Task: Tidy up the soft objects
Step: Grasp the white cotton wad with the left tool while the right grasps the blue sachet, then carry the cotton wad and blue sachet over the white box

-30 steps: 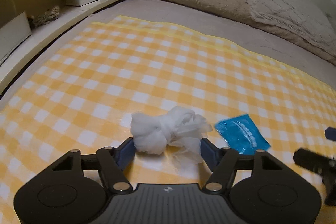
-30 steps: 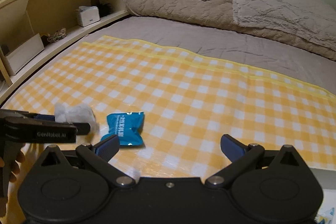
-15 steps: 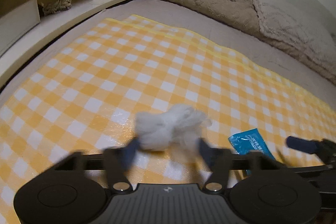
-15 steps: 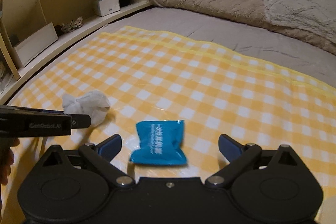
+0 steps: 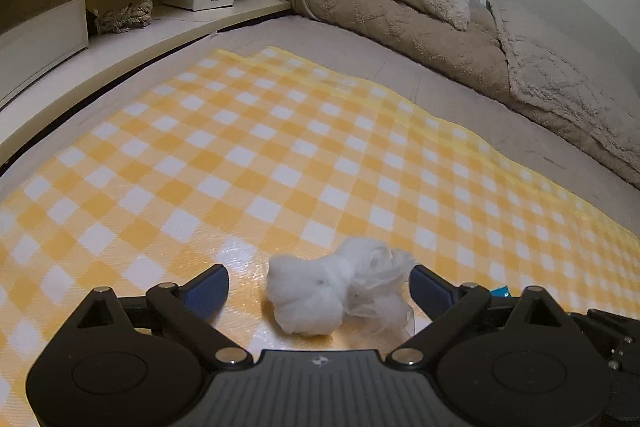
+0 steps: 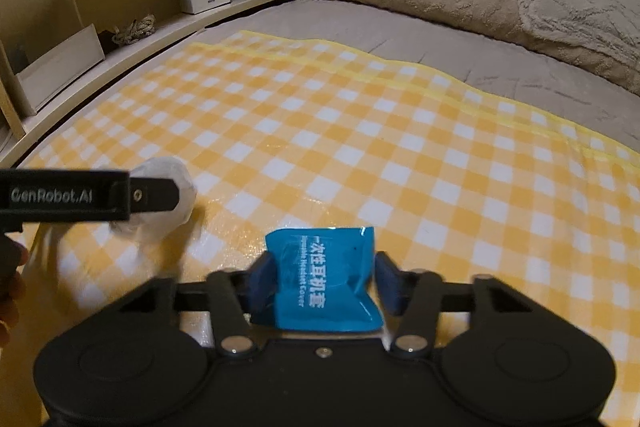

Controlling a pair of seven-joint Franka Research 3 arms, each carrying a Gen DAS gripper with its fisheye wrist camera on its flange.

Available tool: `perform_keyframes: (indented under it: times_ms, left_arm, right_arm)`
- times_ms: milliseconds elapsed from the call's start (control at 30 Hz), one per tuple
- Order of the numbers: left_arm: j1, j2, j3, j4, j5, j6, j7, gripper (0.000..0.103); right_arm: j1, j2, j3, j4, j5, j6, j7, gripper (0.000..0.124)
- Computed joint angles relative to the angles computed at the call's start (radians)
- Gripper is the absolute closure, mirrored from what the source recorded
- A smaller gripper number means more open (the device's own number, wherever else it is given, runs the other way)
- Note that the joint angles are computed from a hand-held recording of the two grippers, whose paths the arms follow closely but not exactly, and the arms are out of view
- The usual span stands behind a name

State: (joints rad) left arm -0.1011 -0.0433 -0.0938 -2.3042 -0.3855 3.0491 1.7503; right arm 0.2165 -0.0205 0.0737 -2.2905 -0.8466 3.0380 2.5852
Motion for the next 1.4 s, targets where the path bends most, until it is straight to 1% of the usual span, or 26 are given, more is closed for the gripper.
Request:
perform_keyframes:
  times_ms: [33,67,100,133,167,200,333,467,567,667,800,1167,1400]
  left_arm:
    - [0.007,0.001,-0.006,-0.002,0.043,0.006,-0.036,0.022]
    - [0.012,0.002,-0.009,-0.002,0.074,0.006,-0.058,0.028]
    - [0.015,0.001,-0.011,-0.003,0.104,0.005,-0.075,0.039]
    - [0.017,0.000,-0.012,-0.003,0.130,0.000,-0.089,0.044]
    - [0.021,-0.002,-0.014,-0.004,0.163,-0.002,-0.108,0.045]
    - [0.021,-0.004,-0.013,-0.006,0.177,-0.006,-0.116,0.049]
    - [0.010,-0.018,-0.002,-0.002,0.159,-0.045,-0.095,0.058]
    - [0.001,-0.042,0.006,-0.005,0.148,-0.077,-0.068,0.061]
    - [-0.023,-0.075,0.022,-0.017,0.104,-0.087,-0.019,0.062]
    - [-0.052,-0.112,0.044,-0.031,0.063,-0.094,0.029,0.062]
    - [-0.077,-0.163,0.063,-0.047,0.056,-0.114,0.037,0.062]
    - [-0.161,-0.320,0.108,-0.093,0.064,-0.184,0.027,0.062]
    - [-0.226,-0.406,0.130,-0.120,0.064,-0.210,0.017,0.062]
  right_arm:
    - [0.000,0.000,0.000,0.000,-0.004,0.001,-0.003,0.074]
    - [-0.001,-0.001,0.000,0.000,-0.018,0.002,0.003,0.075]
    - [-0.002,-0.004,0.000,-0.002,-0.033,0.003,0.011,0.076]
    - [-0.003,-0.006,0.001,-0.005,-0.035,0.004,0.010,0.076]
    - [-0.004,-0.009,0.002,-0.009,-0.035,0.006,0.008,0.077]
    - [-0.006,-0.014,0.003,-0.013,-0.034,0.006,0.006,0.079]
    - [-0.017,-0.033,0.019,-0.023,-0.044,-0.016,0.021,0.082]
    - [-0.032,-0.057,0.035,-0.035,-0.048,-0.037,0.047,0.084]
    - [-0.053,-0.085,0.055,-0.046,-0.077,-0.047,0.098,0.085]
    - [-0.072,-0.122,0.075,-0.064,-0.066,-0.054,0.111,0.085]
    - [-0.102,-0.187,0.113,-0.092,-0.039,-0.071,0.102,0.085]
    - [-0.142,-0.401,0.186,-0.192,0.190,-0.141,-0.050,0.085]
    - [-0.159,-0.572,0.208,-0.268,0.313,-0.197,-0.150,0.085]
